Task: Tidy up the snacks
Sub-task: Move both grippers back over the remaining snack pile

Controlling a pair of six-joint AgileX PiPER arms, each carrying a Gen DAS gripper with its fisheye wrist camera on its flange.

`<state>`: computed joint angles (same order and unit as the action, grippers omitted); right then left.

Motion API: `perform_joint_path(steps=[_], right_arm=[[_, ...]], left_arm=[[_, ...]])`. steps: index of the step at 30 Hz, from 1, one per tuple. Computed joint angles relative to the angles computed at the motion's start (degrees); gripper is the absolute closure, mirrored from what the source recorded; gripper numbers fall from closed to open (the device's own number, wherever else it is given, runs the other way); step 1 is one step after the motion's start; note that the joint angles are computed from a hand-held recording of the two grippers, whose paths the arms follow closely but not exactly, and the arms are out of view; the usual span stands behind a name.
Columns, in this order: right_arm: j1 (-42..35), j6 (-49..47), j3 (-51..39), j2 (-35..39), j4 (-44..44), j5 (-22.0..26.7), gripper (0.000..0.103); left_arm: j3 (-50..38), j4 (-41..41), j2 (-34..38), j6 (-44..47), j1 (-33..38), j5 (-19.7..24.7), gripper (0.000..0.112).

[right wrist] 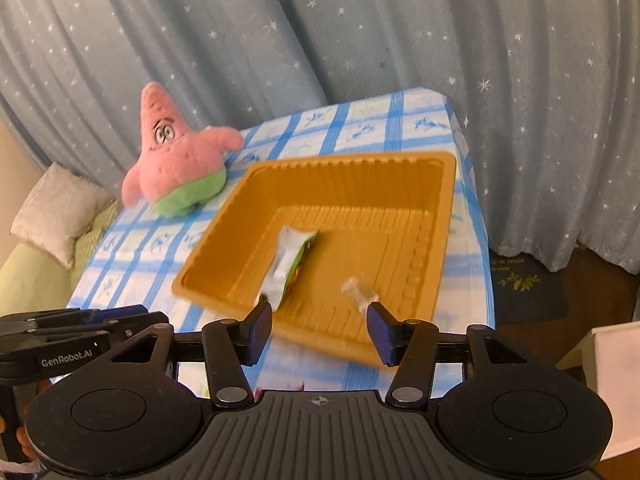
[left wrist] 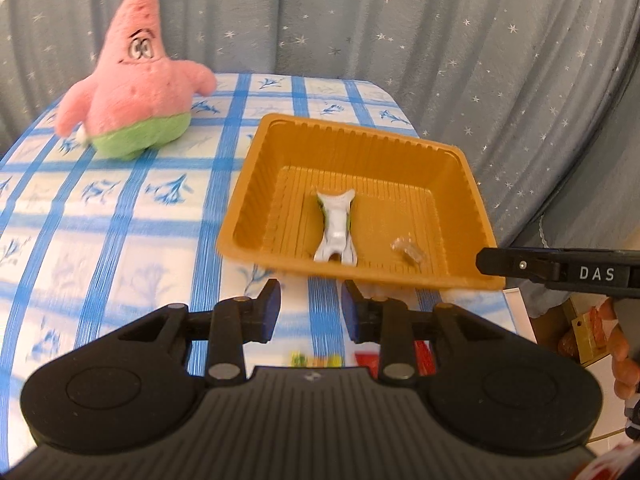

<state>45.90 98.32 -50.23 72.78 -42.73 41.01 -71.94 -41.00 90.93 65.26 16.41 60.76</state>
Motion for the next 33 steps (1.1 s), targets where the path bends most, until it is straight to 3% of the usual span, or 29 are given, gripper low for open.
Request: perform_joint_path(steps=[14,33], right_arm=[[16.02,5.51,2.76,-4.09,0.33,6.6,0.05],[24.23,7.45,4.55,-1.18,2.03,2.83,0.05]], left_arm=[[13.49,1.1,-12.95,6.69,14.65,4.81,0.083],[25.17,4.06,-20.87,17.25,28.13,7.24,0.083]])
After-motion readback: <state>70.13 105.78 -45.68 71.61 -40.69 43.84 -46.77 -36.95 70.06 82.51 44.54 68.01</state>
